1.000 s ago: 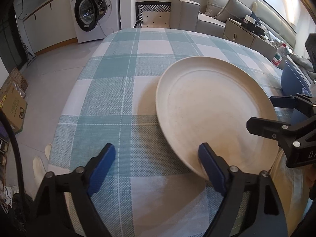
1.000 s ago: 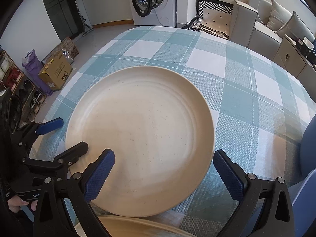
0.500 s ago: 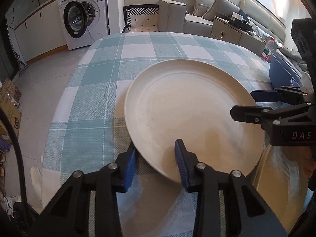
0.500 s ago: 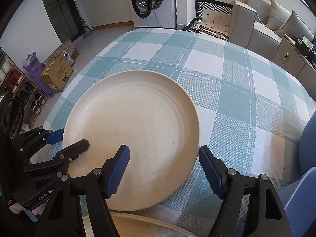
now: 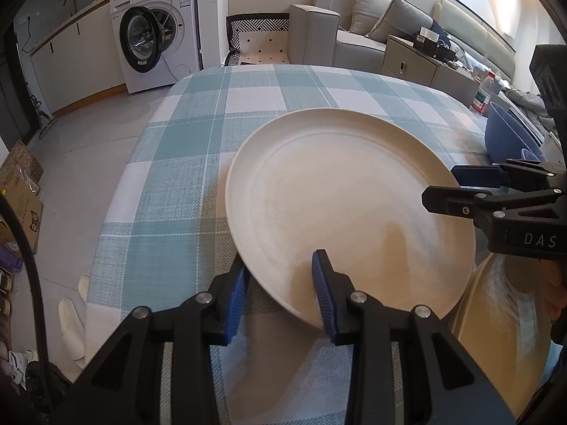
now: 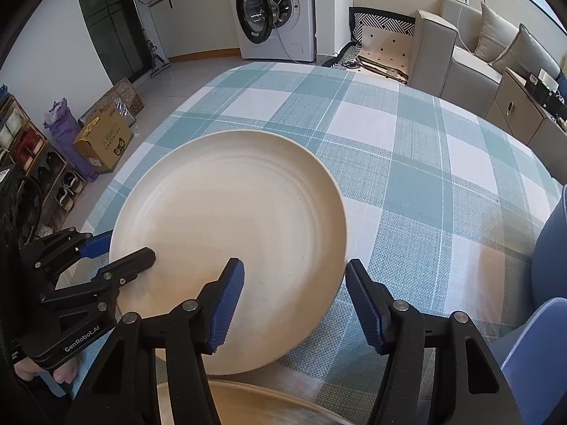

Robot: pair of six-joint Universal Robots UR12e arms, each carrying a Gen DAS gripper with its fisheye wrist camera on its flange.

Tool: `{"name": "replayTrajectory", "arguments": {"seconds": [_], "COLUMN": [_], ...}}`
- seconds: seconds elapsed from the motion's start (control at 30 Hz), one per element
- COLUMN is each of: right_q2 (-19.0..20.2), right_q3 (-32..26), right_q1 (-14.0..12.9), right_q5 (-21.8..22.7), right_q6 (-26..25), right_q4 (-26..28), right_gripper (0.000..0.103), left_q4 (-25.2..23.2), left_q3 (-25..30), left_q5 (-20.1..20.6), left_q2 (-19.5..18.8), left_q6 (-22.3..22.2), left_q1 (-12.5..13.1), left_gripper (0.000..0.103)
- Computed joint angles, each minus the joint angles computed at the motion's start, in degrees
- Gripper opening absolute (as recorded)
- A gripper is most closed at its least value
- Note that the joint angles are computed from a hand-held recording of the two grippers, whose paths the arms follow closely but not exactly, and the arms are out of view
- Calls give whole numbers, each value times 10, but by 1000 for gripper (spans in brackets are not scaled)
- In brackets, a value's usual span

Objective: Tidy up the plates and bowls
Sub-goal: 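Lift the cream plate with both grippers and carry it over the plate stack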

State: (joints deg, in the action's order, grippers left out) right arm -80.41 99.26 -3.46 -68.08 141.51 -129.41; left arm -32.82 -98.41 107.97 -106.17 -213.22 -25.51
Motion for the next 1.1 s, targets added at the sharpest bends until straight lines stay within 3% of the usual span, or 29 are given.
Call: {"name": "replayTrajectory", "arguments": {"seconds": [1.1], "right_q2": [-60], "right_q3": [39], "right_q1": [-42], "right_q5": [65], "right_q6": [0], "right_q4": [-42], "right_gripper": [54], "left_q4": [32], "left_q3": [10], "left_q5": [53], "left_q2": [12], "left_q6": [24], "left_q1": [-24], "left_gripper": [35]}}
